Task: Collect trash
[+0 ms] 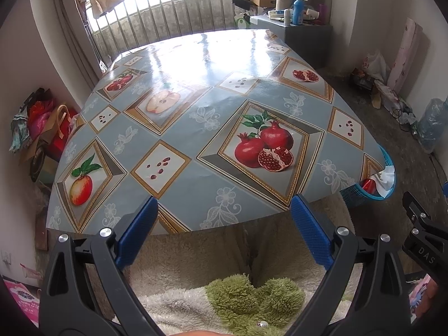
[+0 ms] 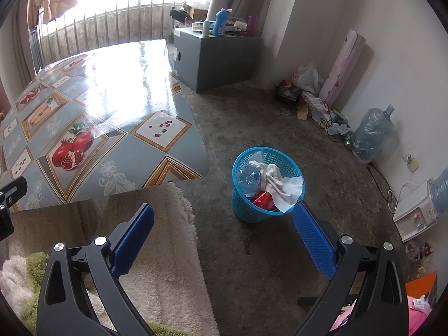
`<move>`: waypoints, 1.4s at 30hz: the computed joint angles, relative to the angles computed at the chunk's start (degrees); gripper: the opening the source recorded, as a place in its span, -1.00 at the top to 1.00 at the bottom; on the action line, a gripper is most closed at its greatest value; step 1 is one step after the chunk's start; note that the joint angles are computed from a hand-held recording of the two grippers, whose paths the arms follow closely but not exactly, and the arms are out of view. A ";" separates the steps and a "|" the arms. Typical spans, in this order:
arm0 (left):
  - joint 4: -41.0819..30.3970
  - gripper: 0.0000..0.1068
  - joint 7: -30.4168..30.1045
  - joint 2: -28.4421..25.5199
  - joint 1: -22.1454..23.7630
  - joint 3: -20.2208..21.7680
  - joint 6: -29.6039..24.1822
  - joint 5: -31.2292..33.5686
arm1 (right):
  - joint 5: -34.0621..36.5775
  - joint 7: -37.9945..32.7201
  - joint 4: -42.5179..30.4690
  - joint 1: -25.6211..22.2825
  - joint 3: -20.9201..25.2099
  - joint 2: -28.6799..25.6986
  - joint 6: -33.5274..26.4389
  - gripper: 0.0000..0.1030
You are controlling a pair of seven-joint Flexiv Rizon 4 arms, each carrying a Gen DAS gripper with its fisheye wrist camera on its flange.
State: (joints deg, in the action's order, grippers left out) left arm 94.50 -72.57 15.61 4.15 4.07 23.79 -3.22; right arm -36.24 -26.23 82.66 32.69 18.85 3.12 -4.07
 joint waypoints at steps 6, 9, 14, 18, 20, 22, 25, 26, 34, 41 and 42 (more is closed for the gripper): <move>0.33 -0.71 -0.39 0.10 0.18 0.00 0.08 0.26 | -0.04 0.12 -0.07 0.06 0.00 -0.05 -0.08 -0.88; 0.31 -0.71 -0.29 0.07 0.18 0.02 0.11 0.21 | -0.09 0.05 -0.05 0.05 -0.04 -0.03 0.00 -0.88; 0.43 -0.71 -0.30 0.13 0.18 0.04 0.33 0.20 | -0.18 0.09 -0.17 0.11 -0.03 -0.10 -0.09 -0.88; 0.36 -0.71 -0.31 0.10 0.21 0.01 0.19 0.22 | -0.33 -0.08 -0.51 0.16 -0.10 -0.25 -0.23 -0.88; 0.27 -0.71 -0.41 0.04 0.24 -0.02 0.13 0.26 | -0.40 -0.17 -0.72 0.20 -0.15 -0.36 -0.34 -0.88; 0.32 -0.71 -0.37 0.06 0.21 0.00 0.22 0.25 | -0.38 -0.12 -0.76 0.24 -0.16 -0.38 -0.38 -0.88; 0.33 -0.71 -0.33 0.05 0.21 0.03 0.25 0.21 | -0.45 -0.13 -0.75 0.28 -0.16 -0.40 -0.38 -0.88; 0.32 -0.71 -0.31 0.04 0.22 0.04 0.23 0.22 | -0.46 -0.10 -0.70 0.28 -0.16 -0.38 -0.33 -0.88; 0.31 -0.71 -0.22 -0.05 0.27 0.08 0.32 0.18 | -0.37 -0.13 -0.82 0.32 -0.20 -0.43 -0.36 -0.88; 0.37 -0.71 -0.12 0.01 0.28 0.11 0.34 0.12 | -0.56 -0.22 -1.53 0.58 -0.28 -0.82 -0.73 -0.88; 0.34 -0.71 -0.09 -0.06 0.30 0.11 0.37 0.12 | -0.57 -0.19 -1.54 0.61 -0.29 -0.83 -0.73 -0.88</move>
